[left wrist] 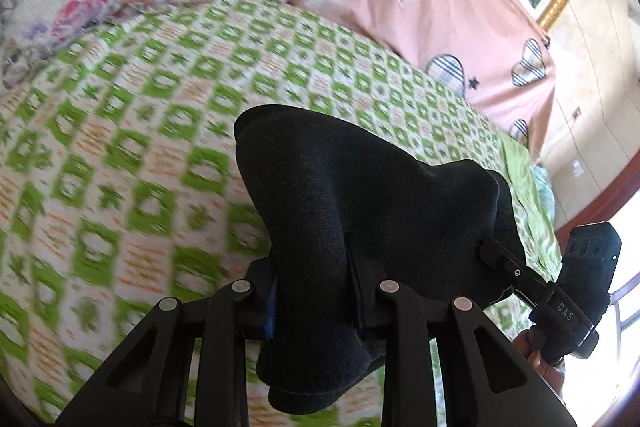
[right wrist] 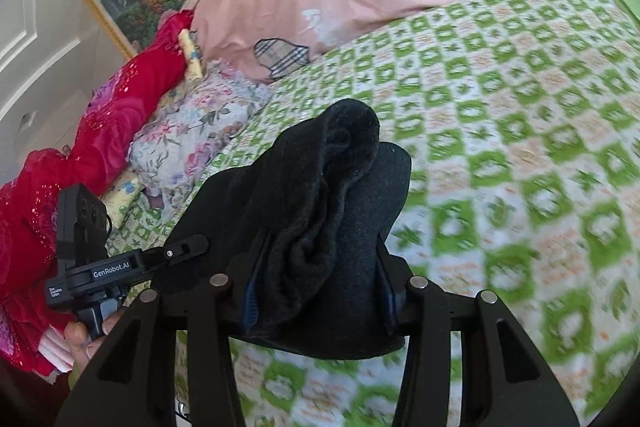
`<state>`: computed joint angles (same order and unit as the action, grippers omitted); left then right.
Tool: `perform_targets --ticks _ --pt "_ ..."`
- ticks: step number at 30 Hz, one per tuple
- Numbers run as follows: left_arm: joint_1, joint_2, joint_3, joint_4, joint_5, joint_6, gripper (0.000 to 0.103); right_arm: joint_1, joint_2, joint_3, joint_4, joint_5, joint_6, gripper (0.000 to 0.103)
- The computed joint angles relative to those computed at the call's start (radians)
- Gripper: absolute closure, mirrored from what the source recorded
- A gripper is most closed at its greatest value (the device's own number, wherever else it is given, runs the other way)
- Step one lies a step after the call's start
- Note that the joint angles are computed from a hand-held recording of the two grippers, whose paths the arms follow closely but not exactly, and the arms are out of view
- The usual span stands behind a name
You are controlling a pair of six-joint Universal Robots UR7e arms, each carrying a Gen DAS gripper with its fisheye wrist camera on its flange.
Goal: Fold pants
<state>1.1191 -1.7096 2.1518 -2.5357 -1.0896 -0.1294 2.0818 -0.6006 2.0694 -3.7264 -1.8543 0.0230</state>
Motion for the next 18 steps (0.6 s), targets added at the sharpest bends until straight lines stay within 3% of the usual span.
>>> perform_targets --ticks 10,18 --pt "0.061 0.050 -0.085 -0.045 0.052 0.058 0.076 -0.002 0.077 -0.200 0.145 0.058 -0.045 0.055" --pt "0.111 0.101 -0.129 -0.062 0.051 0.084 0.076 -0.021 0.118 -0.280 0.223 0.075 -0.031 0.055"
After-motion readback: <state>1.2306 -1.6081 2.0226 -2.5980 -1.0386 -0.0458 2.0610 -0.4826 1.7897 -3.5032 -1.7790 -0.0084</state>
